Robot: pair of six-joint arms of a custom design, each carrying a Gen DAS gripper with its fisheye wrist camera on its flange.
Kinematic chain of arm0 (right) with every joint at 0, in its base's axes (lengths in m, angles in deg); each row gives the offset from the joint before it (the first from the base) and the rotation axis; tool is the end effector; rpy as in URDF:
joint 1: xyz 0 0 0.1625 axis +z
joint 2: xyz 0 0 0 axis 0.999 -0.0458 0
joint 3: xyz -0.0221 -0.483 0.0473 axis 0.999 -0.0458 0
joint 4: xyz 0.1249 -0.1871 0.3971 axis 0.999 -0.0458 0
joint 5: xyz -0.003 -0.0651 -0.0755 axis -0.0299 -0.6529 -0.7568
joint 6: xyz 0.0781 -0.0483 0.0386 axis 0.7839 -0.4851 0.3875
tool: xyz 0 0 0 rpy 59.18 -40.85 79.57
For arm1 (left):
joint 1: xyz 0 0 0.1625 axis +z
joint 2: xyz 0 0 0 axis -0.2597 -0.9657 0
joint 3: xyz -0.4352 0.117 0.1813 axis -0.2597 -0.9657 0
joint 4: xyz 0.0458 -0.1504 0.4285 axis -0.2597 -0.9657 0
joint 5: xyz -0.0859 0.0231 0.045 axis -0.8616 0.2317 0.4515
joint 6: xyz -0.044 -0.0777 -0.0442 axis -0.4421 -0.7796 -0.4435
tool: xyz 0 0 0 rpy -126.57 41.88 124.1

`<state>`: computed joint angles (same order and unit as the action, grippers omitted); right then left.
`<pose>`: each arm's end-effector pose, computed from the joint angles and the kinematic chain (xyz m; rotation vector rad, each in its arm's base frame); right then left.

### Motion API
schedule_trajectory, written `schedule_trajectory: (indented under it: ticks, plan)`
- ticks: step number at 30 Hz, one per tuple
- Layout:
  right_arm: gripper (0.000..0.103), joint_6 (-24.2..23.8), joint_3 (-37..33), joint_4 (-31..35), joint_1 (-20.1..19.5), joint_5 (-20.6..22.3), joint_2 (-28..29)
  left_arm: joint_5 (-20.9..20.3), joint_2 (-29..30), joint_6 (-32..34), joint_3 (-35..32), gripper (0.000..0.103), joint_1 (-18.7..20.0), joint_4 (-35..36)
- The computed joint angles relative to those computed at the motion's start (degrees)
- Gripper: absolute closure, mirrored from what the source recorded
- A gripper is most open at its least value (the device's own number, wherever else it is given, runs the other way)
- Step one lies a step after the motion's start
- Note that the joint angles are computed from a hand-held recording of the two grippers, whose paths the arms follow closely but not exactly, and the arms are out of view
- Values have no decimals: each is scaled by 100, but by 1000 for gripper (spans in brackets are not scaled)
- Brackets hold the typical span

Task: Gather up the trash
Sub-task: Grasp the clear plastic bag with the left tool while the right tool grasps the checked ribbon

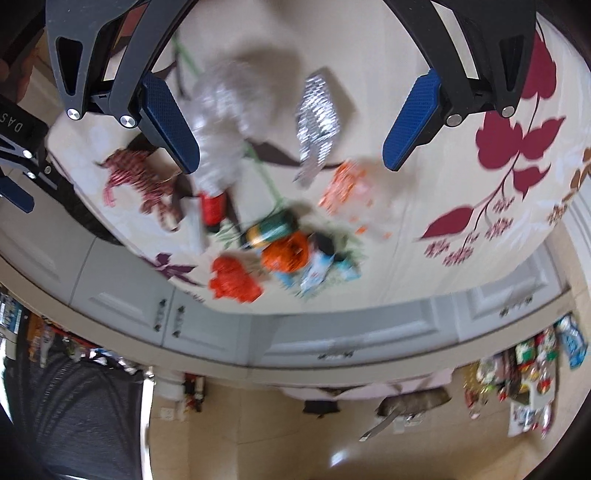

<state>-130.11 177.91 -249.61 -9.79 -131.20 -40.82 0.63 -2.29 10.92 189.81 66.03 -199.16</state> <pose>-0.0083 -0.6188 0.1447 0.6723 -2.1521 1.1391 -0.1926 -0.5876 -0.0501 0.2840 2.1310 -1.1111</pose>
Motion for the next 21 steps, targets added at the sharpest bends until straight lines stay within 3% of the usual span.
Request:
schedule_trajectory:
  ticks: [5,10,18,19,20,21]
  plan:
    - [4,-17,-117,214,39,-98,88,-230,-133,-303,94,6,102,150]
    - [4,45,-175,363,15,-113,97,-344,41,142,10,6,17,-351]
    - [4,129,-194,691,-76,38,18,-194,335,684,-248,8,-79,-536]
    - [4,142,-193,728,-87,61,6,-179,369,782,-268,12,-97,-613]
    - [4,150,-192,769,-103,93,-4,-157,412,901,-299,30,-115,-685]
    - [4,145,-193,802,-115,115,-9,-115,439,979,-329,42,-125,-618]
